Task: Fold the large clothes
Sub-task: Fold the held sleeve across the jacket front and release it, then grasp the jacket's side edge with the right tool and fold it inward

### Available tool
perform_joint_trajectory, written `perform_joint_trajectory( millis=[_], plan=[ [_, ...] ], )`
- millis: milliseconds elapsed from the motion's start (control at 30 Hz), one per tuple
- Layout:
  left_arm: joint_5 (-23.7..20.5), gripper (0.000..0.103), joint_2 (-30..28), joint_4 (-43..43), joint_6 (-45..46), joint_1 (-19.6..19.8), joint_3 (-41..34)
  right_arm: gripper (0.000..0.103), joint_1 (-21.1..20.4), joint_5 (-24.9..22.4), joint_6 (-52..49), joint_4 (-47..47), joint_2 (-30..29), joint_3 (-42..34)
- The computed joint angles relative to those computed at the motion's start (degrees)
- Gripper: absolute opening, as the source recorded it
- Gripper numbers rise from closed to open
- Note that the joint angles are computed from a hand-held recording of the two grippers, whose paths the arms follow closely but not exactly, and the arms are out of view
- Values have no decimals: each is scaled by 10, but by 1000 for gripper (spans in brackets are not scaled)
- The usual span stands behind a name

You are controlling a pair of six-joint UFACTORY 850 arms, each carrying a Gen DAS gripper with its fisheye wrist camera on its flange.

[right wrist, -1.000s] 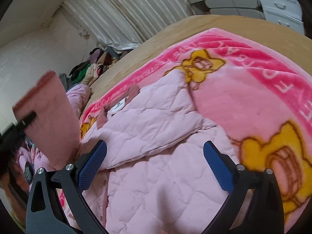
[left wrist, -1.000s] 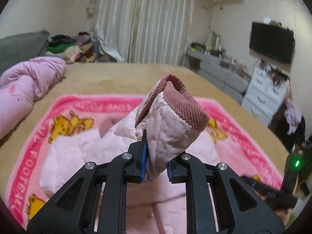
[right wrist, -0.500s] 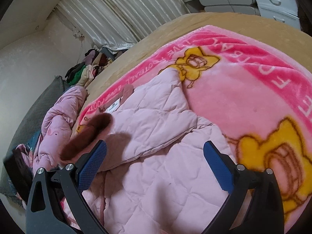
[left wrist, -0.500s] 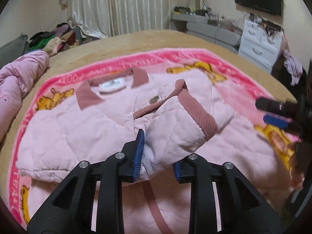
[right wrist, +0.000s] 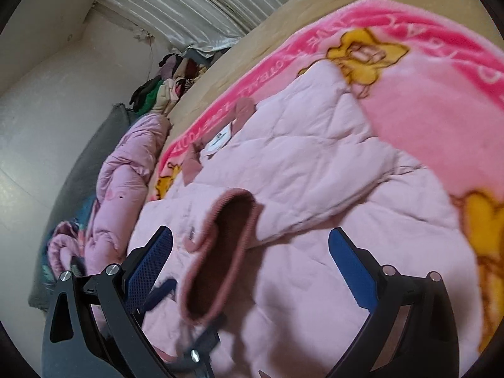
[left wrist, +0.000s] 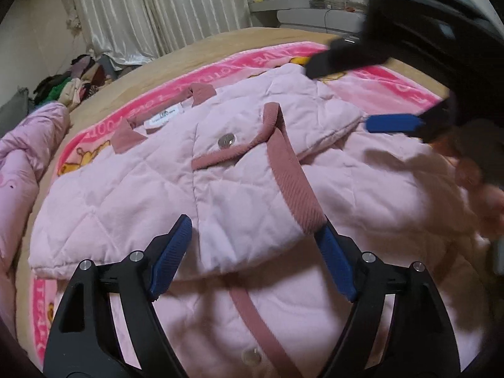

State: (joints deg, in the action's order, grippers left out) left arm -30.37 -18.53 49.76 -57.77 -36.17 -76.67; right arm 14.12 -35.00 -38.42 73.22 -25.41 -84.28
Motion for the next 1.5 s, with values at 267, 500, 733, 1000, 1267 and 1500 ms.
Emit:
perform_joint_trajectory(
  millis=[267,500,733,1000,1267,1500],
  plan=[
    [26,86,77,-21,-37,36,62,72,14,-34,32,-5,-42,-59],
    [1,88,107,9,-110,107,63,42,28,-26,49,-6,-62,-77],
    [30,89,142,47,-219,186,80,10,52,44,26,-57,-52,-77],
    [71,89,160,50,-256,248,116,6,67,137,-30,-137,-43,-144],
    [117,89,148,12,-211,266,111,5,72,163,186,-411,-110,-278],
    [134,80,110,-80,-89,253,92,5,73,169,363,-575,-142,-296]
  ],
)
